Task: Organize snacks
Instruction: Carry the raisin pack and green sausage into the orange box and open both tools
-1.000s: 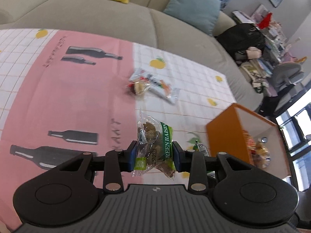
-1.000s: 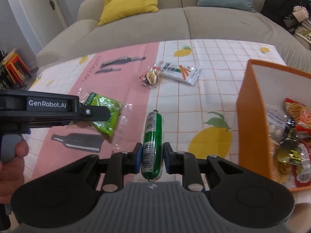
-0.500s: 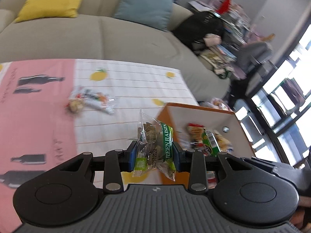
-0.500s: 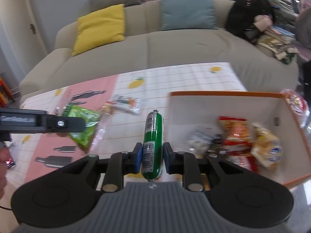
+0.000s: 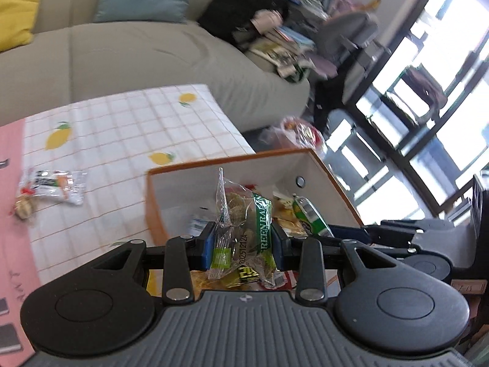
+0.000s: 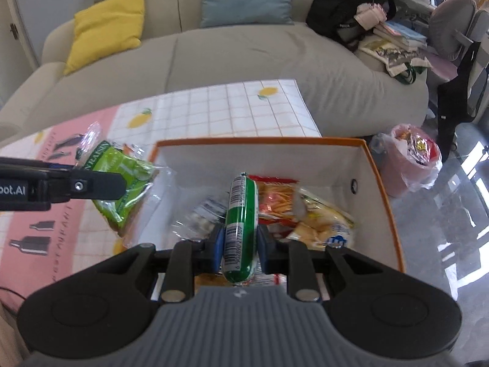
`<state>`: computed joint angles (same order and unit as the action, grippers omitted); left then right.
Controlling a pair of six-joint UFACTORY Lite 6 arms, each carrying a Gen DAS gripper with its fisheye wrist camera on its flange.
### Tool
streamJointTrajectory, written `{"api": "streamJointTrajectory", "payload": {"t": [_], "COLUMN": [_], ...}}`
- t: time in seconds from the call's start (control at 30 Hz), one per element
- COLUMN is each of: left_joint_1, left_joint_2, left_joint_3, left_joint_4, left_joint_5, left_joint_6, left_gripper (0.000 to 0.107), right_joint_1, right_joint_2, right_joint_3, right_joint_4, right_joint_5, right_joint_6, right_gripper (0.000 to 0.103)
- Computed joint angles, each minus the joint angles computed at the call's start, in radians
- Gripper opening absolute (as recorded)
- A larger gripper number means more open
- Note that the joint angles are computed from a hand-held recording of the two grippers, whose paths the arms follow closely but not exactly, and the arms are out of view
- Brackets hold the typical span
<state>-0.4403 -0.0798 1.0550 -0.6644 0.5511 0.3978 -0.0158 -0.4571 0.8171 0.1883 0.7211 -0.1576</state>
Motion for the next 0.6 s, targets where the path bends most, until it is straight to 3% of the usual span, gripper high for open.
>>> {"api": "streamJointTrajectory", "payload": {"t": [0.17, 0.4, 0.6], "left_joint_1": [-0.062, -0.108, -0.133], "left_joint_2": [0.173, 0.354, 0.475], "left_joint_3": [0.104, 0.219, 0.316], "left_joint_4": [0.023, 0.098, 0.175], "left_joint_5": [-0.026, -0.040, -0.025], "left_joint_6": [0.004, -0.042, -0.098], "left_gripper": [0.040, 0.040, 0.041], "right_joint_1": [-0.051, -0.016, -0.013], "right_joint_2": [0.116, 0.232, 0.330], "right_joint_3": [0.038, 0.039, 0.048], "right_joint_4": [-0.022, -0.252, -0.334], "right_joint_5": [-0.027, -0.105, -0.132], "right_joint_6": [-0.067, 0.020, 0.046], "right_gripper": [0.021, 0.021, 0.021]}}
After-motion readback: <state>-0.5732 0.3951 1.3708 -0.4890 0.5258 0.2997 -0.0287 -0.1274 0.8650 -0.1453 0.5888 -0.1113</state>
